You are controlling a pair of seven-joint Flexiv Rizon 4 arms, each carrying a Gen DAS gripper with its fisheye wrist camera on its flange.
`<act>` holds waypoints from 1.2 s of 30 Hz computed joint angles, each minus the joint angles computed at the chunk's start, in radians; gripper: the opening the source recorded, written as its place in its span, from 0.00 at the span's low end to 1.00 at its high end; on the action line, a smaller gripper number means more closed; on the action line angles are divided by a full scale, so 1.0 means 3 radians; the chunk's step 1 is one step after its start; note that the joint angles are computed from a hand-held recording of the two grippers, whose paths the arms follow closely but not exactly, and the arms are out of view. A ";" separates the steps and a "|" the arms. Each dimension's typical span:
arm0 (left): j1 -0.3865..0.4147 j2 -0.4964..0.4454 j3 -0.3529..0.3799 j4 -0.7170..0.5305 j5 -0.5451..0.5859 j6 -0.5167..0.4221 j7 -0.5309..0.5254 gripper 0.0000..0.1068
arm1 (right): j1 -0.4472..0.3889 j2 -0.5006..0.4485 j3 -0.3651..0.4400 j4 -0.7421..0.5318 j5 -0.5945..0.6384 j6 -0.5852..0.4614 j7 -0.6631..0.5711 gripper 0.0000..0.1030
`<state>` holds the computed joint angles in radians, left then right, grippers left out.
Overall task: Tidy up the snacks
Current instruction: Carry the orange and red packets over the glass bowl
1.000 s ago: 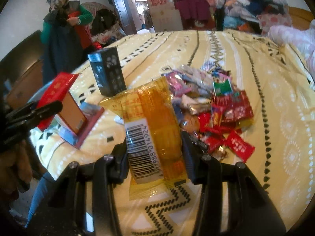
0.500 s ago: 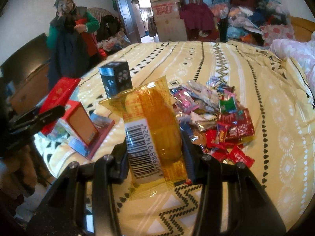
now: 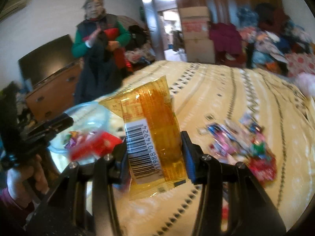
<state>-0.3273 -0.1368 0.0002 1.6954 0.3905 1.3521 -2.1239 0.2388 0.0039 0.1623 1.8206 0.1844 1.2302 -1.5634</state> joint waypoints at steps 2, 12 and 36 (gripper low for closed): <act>0.0042 0.0074 0.0094 0.0052 0.0113 -0.0031 -0.0092 0.36 | 0.0088 -0.0139 0.0041 -0.0187 -0.0007 -0.0026 -0.0030 0.45; 0.0386 0.0408 -0.0249 0.1222 -0.2130 0.0337 0.2004 0.45 | 0.0214 -0.0272 0.0204 -0.0296 -0.0188 -0.0021 -0.0063 0.45; -0.0685 -0.0800 0.0131 0.0553 -0.0672 -0.0323 0.0728 0.49 | 0.0022 0.0394 -0.0147 0.0892 0.0510 -0.0270 0.0020 0.45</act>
<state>-0.5328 -0.3767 0.0395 1.8613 0.1888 1.2552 -1.9054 0.2454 0.1222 0.1184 2.0881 0.3376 1.1493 -1.5573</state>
